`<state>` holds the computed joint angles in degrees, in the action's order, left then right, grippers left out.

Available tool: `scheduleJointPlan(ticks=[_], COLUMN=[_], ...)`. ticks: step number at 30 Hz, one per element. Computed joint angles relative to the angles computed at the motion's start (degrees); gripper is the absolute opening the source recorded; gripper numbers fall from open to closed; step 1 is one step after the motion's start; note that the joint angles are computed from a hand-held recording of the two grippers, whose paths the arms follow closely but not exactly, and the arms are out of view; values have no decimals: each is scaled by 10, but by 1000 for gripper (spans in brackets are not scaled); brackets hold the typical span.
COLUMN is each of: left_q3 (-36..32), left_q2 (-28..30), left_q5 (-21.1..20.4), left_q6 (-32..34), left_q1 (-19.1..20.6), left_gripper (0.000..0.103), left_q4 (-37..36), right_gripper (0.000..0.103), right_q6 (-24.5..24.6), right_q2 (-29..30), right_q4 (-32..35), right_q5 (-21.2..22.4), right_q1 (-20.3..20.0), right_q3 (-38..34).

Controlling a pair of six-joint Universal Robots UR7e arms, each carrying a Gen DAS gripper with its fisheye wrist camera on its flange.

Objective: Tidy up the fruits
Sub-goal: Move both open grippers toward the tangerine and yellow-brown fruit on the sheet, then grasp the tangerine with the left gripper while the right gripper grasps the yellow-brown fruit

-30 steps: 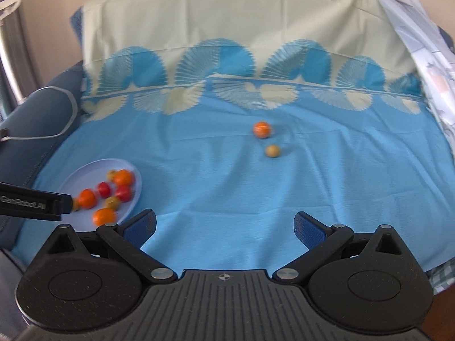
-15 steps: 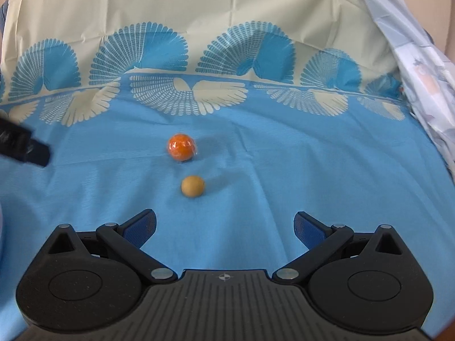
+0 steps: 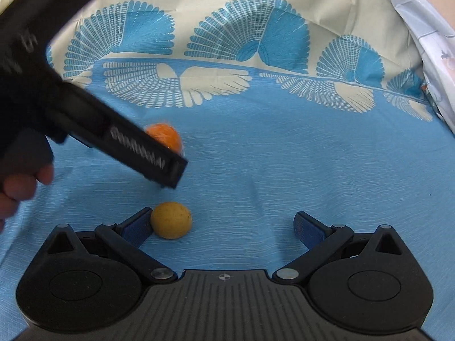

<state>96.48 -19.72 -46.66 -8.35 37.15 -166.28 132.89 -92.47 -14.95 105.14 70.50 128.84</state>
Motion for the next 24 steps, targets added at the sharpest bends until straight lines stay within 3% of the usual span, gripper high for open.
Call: scheduleJointPlan(ticks=[2, 4, 5, 6, 8, 11, 15, 20, 24], left_q3=[-1, -2, -7, -12, -9, 13, 66, 135, 187], left_q2=[-4, -7, -9, -9, -16, -46, -117, -234, -331], left_q5=[-14, -33, -48, -50, -46, -25, 22, 28, 6], left_q6=[-4, 7, 15, 8, -16, -62, -167, -372, -538], left_q1=[1, -1, -1, -4, -9, -24, -70, -139, -206], left_gripper=[101, 75, 44, 42, 42, 42, 42, 42, 42], left_q4=[-6, -23, -14, -1, 14, 45, 135, 329, 498], right_gripper=[95, 67, 40, 31, 29, 29, 29, 29, 29], right_q6=[-1, -4, -10, -20, -38, -10, 3, 46, 98], right_q2=[-2, -7, -10, -14, -19, -30, -62, -140, -206], right_q4=[-2, 5, 9, 10, -5, -12, -21, 52, 163], right_q5=[-1, -14, -19, -23, -18, -17, 23, 57, 93], right_q1=[1, 1, 2, 3, 5, 1, 22, 88, 180], right_q3=[3, 7, 10, 15, 26, 25, 28, 39, 47])
